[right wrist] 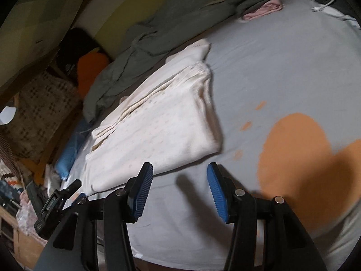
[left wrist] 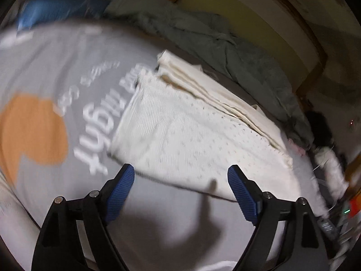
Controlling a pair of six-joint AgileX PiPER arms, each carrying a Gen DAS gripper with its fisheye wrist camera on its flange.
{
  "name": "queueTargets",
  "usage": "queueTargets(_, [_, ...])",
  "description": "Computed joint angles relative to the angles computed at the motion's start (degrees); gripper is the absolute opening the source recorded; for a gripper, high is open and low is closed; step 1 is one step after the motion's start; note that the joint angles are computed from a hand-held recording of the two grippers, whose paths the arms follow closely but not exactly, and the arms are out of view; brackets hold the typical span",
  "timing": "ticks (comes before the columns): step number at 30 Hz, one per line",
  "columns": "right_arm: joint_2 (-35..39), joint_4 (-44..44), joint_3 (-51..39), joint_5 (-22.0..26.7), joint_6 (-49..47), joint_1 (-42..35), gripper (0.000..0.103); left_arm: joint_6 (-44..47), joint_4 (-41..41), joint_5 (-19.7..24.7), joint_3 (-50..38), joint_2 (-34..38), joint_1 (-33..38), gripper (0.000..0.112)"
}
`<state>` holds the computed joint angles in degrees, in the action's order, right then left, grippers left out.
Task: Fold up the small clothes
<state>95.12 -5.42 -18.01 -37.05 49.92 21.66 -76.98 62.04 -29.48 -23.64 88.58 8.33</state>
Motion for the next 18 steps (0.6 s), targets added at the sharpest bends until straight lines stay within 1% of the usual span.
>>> queueTargets(1, [1.1, -0.2, -1.1, 0.7, 0.8, 0.0, 0.052, -3.5, 2.6, -2.2, 0.0, 1.4, 1.4, 0.084])
queueTargets(2, [2.2, -1.9, -1.5, -0.3, 2.6, -0.5, 0.052, -4.7, 3.2, -4.7, 0.4, 2.7, 2.6, 0.084])
queueTargets(3, [3.4, -2.9, -1.6, -1.9, 4.4, -1.0, 0.052, -3.7, 1.5, -5.8, 1.2, 2.8, 3.0, 0.084])
queueTargets(4, [4.0, -2.3, -1.7, -2.9, 4.7, -0.9, 0.052, -2.0, -0.6, -6.1, 1.6, 2.8, 2.7, 0.085])
queueTargets(6, [4.7, -0.2, -2.4, -3.0, 3.7, -0.3, 0.052, -3.1, -0.7, -6.5, 1.0, 3.8, 2.7, 0.089])
queueTargets(7, [5.1, 1.9, -2.7, -3.3, 2.7, 0.4, 0.052, -5.0, 0.2, -7.0, 0.4, 4.3, 3.1, 0.091])
queueTargets(9, [5.7, 4.4, -3.7, -2.9, 1.1, 0.9, 0.052, -10.9, 3.5, -6.6, -1.3, 4.4, 3.7, 0.091])
queueTargets(11, [6.1, 7.4, -4.3, -2.9, -0.7, 1.4, 0.052, -10.8, 1.0, -5.7, -2.0, 4.7, 3.6, 0.091])
queueTargets(14, [6.6, 8.5, -4.9, -3.5, -1.5, 1.3, 0.052, -7.9, -5.0, -5.3, -3.0, 6.2, 3.6, 0.086])
queueTargets(16, [6.9, 6.2, -5.4, -3.8, -2.1, 0.3, 0.051, -4.1, -10.6, -2.1, -3.6, 6.3, 2.2, 0.069])
queueTargets(17, [6.9, 5.5, -5.4, -3.9, -2.9, 0.0, 0.05, -1.6, -14.6, 0.3, -3.8, 6.2, 1.2, 0.049])
queueTargets(18, [7.1, 5.9, -5.5, -4.1, -3.2, 0.0, 0.043, 0.4, -18.0, 2.3, -3.8, 6.0, 0.3, 0.027])
